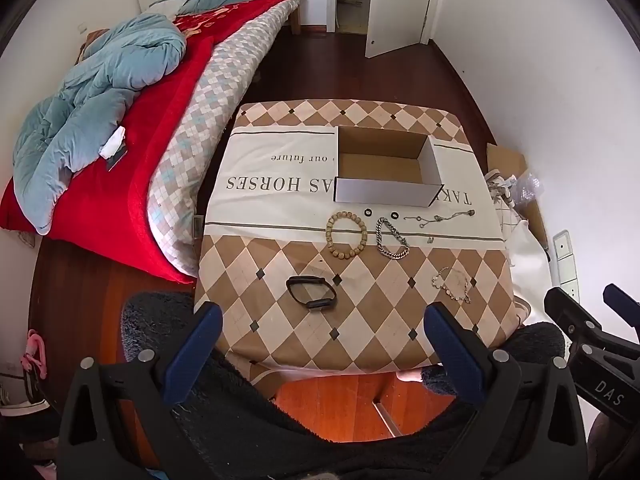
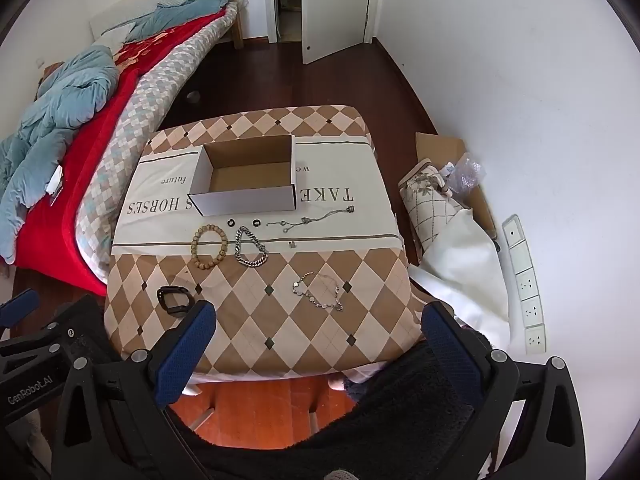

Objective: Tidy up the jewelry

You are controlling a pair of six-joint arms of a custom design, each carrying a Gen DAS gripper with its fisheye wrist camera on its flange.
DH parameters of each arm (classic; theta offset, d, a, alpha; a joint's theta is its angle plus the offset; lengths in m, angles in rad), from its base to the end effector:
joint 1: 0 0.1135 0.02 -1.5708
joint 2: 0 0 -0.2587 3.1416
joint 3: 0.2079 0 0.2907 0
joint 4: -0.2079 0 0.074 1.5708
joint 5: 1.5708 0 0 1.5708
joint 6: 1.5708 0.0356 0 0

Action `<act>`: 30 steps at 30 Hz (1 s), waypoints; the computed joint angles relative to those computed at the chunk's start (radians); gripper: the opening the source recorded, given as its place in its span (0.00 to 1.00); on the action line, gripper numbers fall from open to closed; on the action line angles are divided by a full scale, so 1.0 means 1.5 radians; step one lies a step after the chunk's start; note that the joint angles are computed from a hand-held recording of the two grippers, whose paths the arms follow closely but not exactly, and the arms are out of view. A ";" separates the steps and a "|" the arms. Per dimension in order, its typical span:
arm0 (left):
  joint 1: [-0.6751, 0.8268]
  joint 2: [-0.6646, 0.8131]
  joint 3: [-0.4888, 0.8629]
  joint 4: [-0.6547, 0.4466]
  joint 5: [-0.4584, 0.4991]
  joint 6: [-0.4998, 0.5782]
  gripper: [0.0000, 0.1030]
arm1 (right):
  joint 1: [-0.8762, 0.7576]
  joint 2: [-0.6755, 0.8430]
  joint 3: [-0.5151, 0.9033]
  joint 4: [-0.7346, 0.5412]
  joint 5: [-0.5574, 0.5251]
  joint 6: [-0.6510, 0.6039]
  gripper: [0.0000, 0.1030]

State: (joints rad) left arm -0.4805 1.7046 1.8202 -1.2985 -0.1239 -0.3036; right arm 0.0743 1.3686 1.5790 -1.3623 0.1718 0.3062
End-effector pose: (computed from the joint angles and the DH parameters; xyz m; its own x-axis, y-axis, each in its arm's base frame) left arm 0.3315 -0.1678 0.3611 -0.9081 0.1388 -0.3951 0.1528 0.9883 -0.0039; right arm 0.2777 0.0146 0.3854 -0.8698 0.2331 -0.4349 0.2710 0.9622 -0.0263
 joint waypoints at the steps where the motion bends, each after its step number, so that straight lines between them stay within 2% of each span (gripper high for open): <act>1: 0.001 0.000 0.000 0.000 0.002 0.000 1.00 | 0.001 0.000 0.000 0.000 0.001 0.000 1.00; 8: 0.001 -0.002 -0.003 0.003 0.003 0.001 1.00 | 0.004 -0.002 -0.001 0.001 0.002 0.002 1.00; 9: 0.007 0.006 0.023 -0.011 0.005 0.007 1.00 | 0.005 -0.001 -0.001 0.001 0.003 0.003 1.00; 15: 0.010 0.013 0.041 -0.023 0.008 0.011 1.00 | 0.007 0.000 0.000 0.000 0.005 0.004 1.00; 21: 0.006 0.001 0.016 -0.005 0.004 0.004 1.00 | 0.005 0.002 0.006 -0.004 0.005 0.003 1.00; 30: 0.008 0.005 0.035 -0.020 0.006 0.005 1.00 | 0.004 0.002 0.006 -0.005 0.004 0.001 1.00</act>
State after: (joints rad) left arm -0.4684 1.7117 1.8724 -1.3279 -0.1153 -0.2957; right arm 0.0809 1.3711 1.5887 -1.3697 0.1785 0.3075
